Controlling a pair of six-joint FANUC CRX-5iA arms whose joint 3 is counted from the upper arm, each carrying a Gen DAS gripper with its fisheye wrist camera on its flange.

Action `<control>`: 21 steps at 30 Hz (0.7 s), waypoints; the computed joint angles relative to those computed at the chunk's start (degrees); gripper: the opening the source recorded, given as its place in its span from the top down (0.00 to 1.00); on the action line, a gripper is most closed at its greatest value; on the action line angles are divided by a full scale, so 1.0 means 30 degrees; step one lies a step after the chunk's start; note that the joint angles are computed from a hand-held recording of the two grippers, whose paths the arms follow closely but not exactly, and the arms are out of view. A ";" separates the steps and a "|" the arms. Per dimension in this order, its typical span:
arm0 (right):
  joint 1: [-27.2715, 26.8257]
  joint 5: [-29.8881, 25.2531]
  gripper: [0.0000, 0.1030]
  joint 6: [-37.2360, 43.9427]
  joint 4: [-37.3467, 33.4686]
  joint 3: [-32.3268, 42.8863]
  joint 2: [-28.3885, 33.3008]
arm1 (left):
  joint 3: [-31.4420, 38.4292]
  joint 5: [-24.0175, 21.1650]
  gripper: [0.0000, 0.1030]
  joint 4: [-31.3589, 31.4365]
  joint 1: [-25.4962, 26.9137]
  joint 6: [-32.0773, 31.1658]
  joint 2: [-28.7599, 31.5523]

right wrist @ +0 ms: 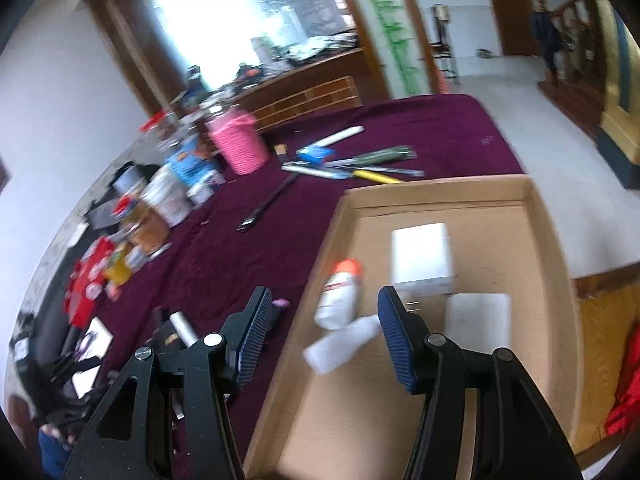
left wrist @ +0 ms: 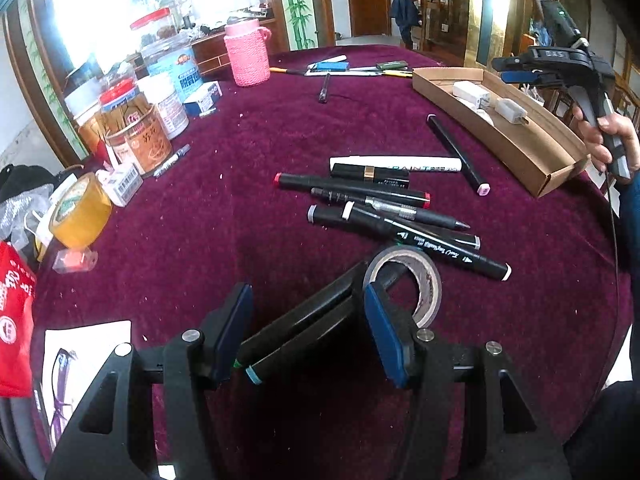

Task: Organize rigid objects
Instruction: 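Grasp the black marker with pink cap using the right tool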

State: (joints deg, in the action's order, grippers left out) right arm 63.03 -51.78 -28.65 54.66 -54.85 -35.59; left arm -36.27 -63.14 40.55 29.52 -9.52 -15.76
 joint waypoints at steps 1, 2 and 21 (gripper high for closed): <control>-0.0305 0.1112 0.51 0.0028 0.0168 -0.0098 -0.0007 | 0.0025 -0.0041 0.44 0.0017 0.0077 -0.0023 0.0098; -0.0600 0.2175 0.51 0.0065 0.0212 -0.0126 0.0081 | 0.0065 -0.0142 0.44 0.0065 0.0146 -0.0058 0.0174; -0.0998 -0.1289 0.84 0.5260 -0.8529 0.8452 0.9601 | 0.0453 -0.2559 0.44 0.1882 0.1687 -0.1244 0.1732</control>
State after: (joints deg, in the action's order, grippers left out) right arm 60.03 -55.65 -12.87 29.07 -29.50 -6.79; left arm -34.91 -70.82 46.20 34.58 -13.25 -10.56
